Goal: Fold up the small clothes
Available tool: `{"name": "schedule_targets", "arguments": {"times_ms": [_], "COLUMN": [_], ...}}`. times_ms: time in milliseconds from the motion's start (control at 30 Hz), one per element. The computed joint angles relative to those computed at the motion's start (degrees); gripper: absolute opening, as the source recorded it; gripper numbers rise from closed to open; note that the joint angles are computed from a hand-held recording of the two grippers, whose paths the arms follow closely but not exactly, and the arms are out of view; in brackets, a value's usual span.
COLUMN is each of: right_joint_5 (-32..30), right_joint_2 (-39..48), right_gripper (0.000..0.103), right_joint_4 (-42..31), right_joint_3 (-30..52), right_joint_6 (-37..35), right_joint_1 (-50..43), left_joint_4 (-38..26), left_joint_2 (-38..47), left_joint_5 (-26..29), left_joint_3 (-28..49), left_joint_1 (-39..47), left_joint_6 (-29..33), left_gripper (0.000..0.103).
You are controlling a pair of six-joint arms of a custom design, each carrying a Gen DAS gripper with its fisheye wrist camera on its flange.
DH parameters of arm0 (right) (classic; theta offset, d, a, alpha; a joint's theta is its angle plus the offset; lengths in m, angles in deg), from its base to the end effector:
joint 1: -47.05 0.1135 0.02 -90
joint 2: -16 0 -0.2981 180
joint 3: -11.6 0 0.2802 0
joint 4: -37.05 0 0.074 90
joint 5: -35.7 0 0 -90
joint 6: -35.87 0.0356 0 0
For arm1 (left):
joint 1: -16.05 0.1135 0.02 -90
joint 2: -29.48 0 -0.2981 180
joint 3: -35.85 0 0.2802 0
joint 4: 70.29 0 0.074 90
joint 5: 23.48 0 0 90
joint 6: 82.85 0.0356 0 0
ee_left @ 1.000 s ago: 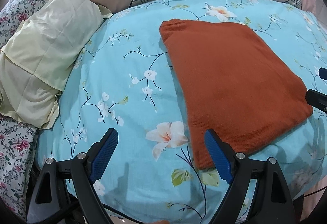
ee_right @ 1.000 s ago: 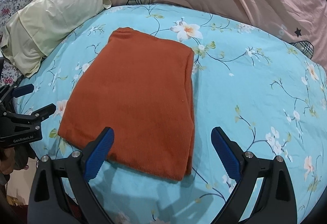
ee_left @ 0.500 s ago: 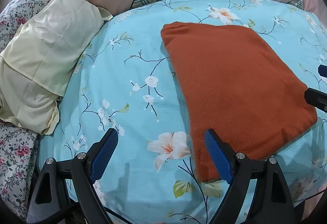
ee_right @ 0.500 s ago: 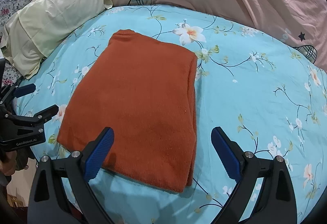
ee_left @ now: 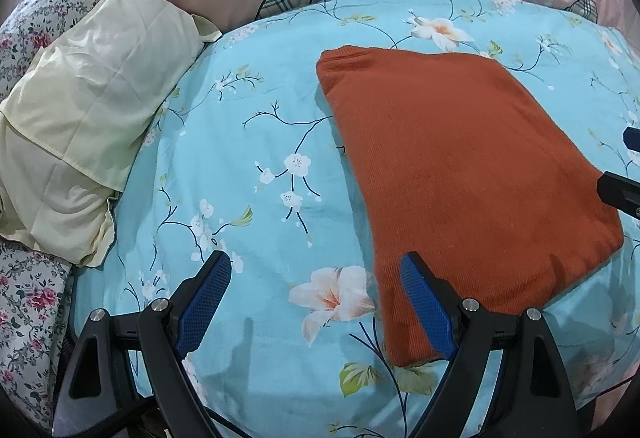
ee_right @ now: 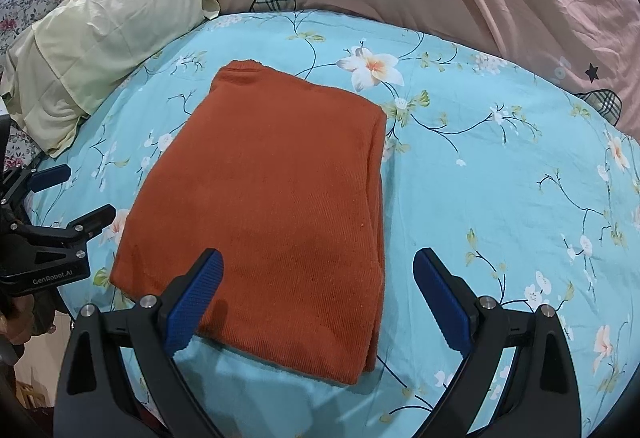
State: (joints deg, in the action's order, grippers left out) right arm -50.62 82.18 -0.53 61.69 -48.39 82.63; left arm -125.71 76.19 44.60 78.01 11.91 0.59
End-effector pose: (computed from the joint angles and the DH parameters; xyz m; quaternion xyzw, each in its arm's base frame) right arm 0.1914 0.1341 0.2203 -0.2348 0.9202 0.0814 0.3023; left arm 0.1490 0.0025 0.2156 -0.0693 0.9470 0.1591 0.2704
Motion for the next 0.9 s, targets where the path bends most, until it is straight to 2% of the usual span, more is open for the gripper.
{"name": "schedule_targets", "arguments": {"times_ms": [900], "right_joint_5": [0.11], "right_joint_2": [-0.34], "right_gripper": [0.096], "right_joint_4": [0.68], "right_joint_3": [-1.05], "right_joint_6": [1.19], "right_joint_1": [0.09], "left_joint_4": [0.11], "left_joint_2": [0.44], "left_joint_5": [0.38], "left_joint_3": [0.05], "left_joint_1": [-0.44], "left_joint_6": [-1.02], "left_gripper": [0.087]}}
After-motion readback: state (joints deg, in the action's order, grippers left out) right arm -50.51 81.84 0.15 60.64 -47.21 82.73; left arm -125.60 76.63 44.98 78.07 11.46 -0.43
